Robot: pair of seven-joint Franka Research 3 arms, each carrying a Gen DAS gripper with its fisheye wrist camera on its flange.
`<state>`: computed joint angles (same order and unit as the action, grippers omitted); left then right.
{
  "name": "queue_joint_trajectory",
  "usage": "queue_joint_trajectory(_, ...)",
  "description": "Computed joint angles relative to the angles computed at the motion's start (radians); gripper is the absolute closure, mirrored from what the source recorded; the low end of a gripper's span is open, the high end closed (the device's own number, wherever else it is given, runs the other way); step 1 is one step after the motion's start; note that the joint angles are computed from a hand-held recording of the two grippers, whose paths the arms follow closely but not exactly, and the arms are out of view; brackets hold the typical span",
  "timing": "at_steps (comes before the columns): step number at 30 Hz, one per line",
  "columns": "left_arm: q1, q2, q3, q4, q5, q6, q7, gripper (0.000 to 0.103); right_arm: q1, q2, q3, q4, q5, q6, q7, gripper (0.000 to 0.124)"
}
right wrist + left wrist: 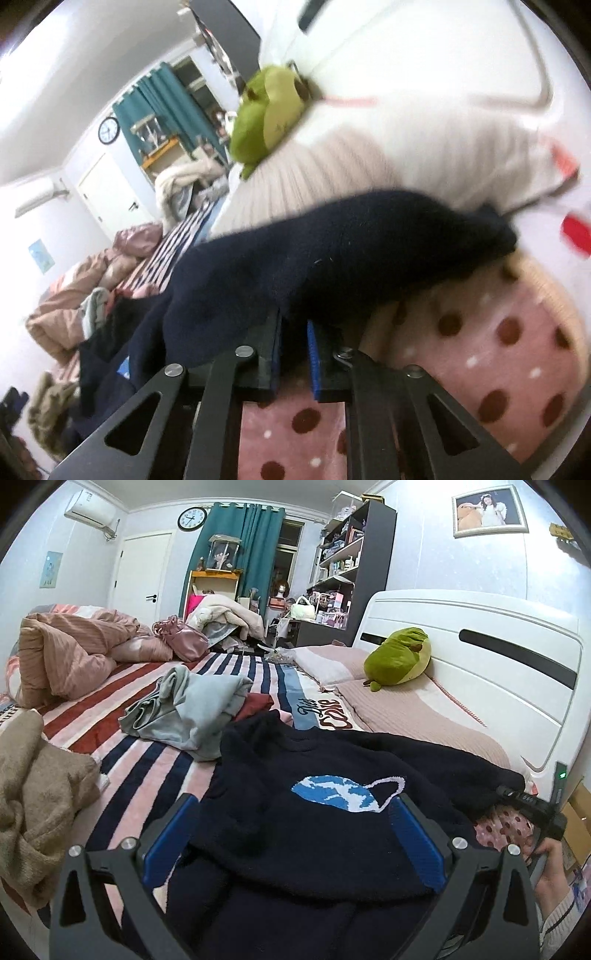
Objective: Fold small clothes
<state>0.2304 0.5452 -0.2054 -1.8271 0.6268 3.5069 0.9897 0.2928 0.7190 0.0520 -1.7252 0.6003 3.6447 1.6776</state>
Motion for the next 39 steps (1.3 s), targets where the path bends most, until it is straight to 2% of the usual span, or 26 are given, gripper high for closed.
queue_joint_trajectory(1, -0.001, 0.001, 0.002, 0.001, -0.001, 0.002, 0.001, 0.002, 0.049, -0.011, -0.042, -0.008, 0.049, 0.03, -0.038, 0.12)
queue_joint_trajectory(2, 0.002, 0.002, 0.0, 0.002, 0.002, 0.004, 0.0, 0.002, 0.067, -0.021, -0.061, -0.022, 0.065, 0.047, -0.054, 0.123)
queue_joint_trajectory(4, 0.012, 0.006, -0.007, 0.006, 0.009, 0.009, -0.007, 0.002, 0.159, -0.028, -0.138, -0.004, 0.223, 0.094, -0.212, 0.124)
queue_joint_trajectory(6, 0.027, 0.011, -0.02, 0.011, 0.022, 0.016, -0.022, 0.002, 0.148, -0.046, -0.132, -0.008, 0.233, 0.107, -0.256, 0.124)
queue_joint_trajectory(7, 0.028, 0.012, -0.021, 0.012, 0.026, 0.019, -0.027, 0.002, 0.103, -0.073, -0.098, -0.027, 0.19, 0.075, -0.247, 0.124)
queue_joint_trajectory(10, 0.028, 0.013, -0.02, 0.011, 0.039, 0.03, -0.042, 0.002, -0.151, -0.129, 0.118, -0.1, -0.112, -0.066, -0.041, 0.121)
queue_joint_trajectory(12, 0.035, 0.017, -0.028, 0.014, 0.06, 0.03, -0.054, 0.002, -0.248, -0.121, 0.208, -0.119, -0.226, -0.102, 0.044, 0.099)
queue_joint_trajectory(13, 0.039, 0.019, -0.033, 0.017, 0.071, 0.027, -0.062, 0.002, -0.305, -0.105, 0.266, -0.12, -0.296, -0.13, 0.08, 0.073)
queue_joint_trajectory(14, 0.05, 0.022, -0.044, 0.019, 0.089, 0.023, -0.072, 0.002, -0.355, -0.081, 0.319, -0.113, -0.359, -0.16, 0.105, 0.052)
queue_joint_trajectory(15, 0.063, 0.025, -0.059, 0.024, 0.111, 0.014, -0.082, 0.002, -0.385, -0.06, 0.348, -0.107, -0.401, -0.182, 0.119, 0.05)
queue_joint_trajectory(17, 0.074, 0.026, -0.071, 0.026, 0.134, 0.006, -0.092, 0.002, -0.378, -0.025, 0.344, -0.069, -0.419, -0.241, 0.143, 0.048)
queue_joint_trajectory(18, 0.073, 0.025, -0.071, 0.025, 0.139, 0.004, -0.094, 0.002, -0.398, 0.002, 0.371, -0.047, -0.429, -0.261, 0.15, 0.046)
queue_joint_trajectory(20, 0.073, 0.022, -0.071, 0.024, 0.144, 0.003, -0.097, 0.002, -0.443, 0.049, 0.426, -0.017, -0.453, -0.252, 0.145, 0.042)
queue_joint_trajectory(21, 0.07, 0.022, -0.067, 0.023, 0.142, 0.004, -0.097, 0.002, -0.435, 0.058, 0.419, -0.008, -0.453, -0.234, 0.144, 0.041)
queue_joint_trajectory(23, 0.063, 0.021, -0.06, 0.021, 0.137, 0.008, -0.098, 0.002, -0.383, 0.069, 0.362, 0.021, -0.45, -0.208, 0.149, 0.034)
queue_joint_trajectory(24, 0.056, 0.018, -0.053, 0.018, 0.13, 0.013, -0.097, 0.002, -0.322, 0.073, 0.298, 0.054, -0.404, -0.22, 0.136, 0.034)
queue_joint_trajectory(25, 0.05, 0.014, -0.045, 0.014, 0.124, 0.017, -0.096, 0.002, -0.296, 0.076, 0.268, 0.068, -0.394, -0.222, 0.147, 0.034)
queue_joint_trajectory(26, 0.043, 0.011, -0.038, 0.01, 0.12, 0.02, -0.092, 0.002, -0.278, 0.076, 0.253, 0.066, -0.379, -0.193, 0.151, 0.043)
queue_joint_trajectory(27, 0.034, 0.008, -0.028, 0.008, 0.114, 0.022, -0.088, 0.002, -0.255, 0.069, 0.229, 0.059, -0.362, -0.173, 0.154, 0.056)
queue_joint_trajectory(28, 0.019, 0.003, -0.011, 0.003, 0.099, 0.024, -0.08, 0.002, -0.217, 0.055, 0.186, 0.053, -0.337, -0.179, 0.154, 0.089)
queue_joint_trajectory(29, 0.005, 0.0, 0.003, 0.0, 0.081, 0.026, -0.073, 0.002, -0.192, 0.045, 0.157, 0.046, -0.308, -0.184, 0.148, 0.106)
queue_joint_trajectory(31, 0.017, 0.004, -0.009, 0.005, 0.082, 0.02, -0.081, 0.002, -0.208, 0.038, 0.172, 0.02, -0.348, -0.144, 0.175, 0.114)
queue_joint_trajectory(33, 0.037, 0.011, -0.031, 0.015, 0.099, 0.013, -0.092, 0.002, -0.161, 0.019, 0.129, 0.001, -0.307, -0.123, 0.139, 0.114)
queue_joint_trajectory(34, 0.037, 0.012, -0.031, 0.018, 0.1, 0.011, -0.091, 0.002, -0.115, 0.009, 0.087, -0.007, -0.278, -0.112, 0.121, 0.115)
queue_joint_trajectory(39, 0.042, 0.013, -0.038, 0.021, 0.109, 0.018, -0.089, 0.002, -0.089, 0.001, 0.081, -0.014, -0.28, -0.034, 0.096, 0.115)
